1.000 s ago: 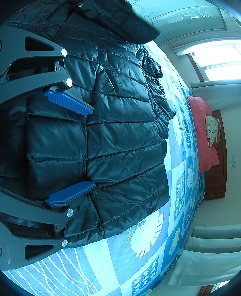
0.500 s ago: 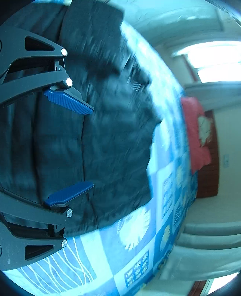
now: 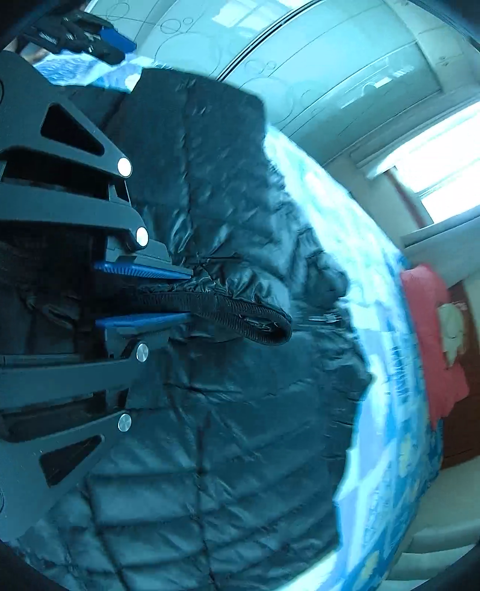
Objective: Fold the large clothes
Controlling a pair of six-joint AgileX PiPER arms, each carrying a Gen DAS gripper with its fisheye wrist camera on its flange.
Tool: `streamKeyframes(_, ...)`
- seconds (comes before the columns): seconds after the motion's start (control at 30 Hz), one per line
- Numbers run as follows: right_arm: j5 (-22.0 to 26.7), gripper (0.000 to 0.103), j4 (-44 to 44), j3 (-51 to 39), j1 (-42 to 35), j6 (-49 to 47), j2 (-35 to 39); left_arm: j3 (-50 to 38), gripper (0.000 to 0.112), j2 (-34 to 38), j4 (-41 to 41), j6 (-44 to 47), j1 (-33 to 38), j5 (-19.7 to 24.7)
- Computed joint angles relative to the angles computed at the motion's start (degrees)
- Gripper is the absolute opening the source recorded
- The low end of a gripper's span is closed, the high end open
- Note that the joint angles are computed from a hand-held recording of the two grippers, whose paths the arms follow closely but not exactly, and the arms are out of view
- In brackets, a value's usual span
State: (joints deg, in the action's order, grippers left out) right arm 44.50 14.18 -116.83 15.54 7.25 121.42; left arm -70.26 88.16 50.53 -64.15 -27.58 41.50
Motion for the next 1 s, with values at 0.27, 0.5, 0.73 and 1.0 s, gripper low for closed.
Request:
streamKeyframes(0.27,-2.4,0.015,-8.3,7.3,-8.4,1.0,-8.0,-2.1,0.073,0.8,-3.5,2.6,3.6,-2.8)
streamKeyframes(0.5,-2.1,0.015,-9.6,11.5,-14.8,-0.2,-6.9,-6.2,0.073,5.3,-4.5,4.8,4.3,-2.5)
streamKeyframes(0.73,-1.8,0.046,-8.2,13.4,-15.7,-1.8,-6.5,-13.5,0.073,11.2,-10.3,12.9,6.8,-1.6)
streamKeyframes(1.0,-5.1,0.057,-12.9,10.6,-10.1,2.0,-6.6,-25.6,0.073,20.4,-11.4,18.1,8.7,0.3)
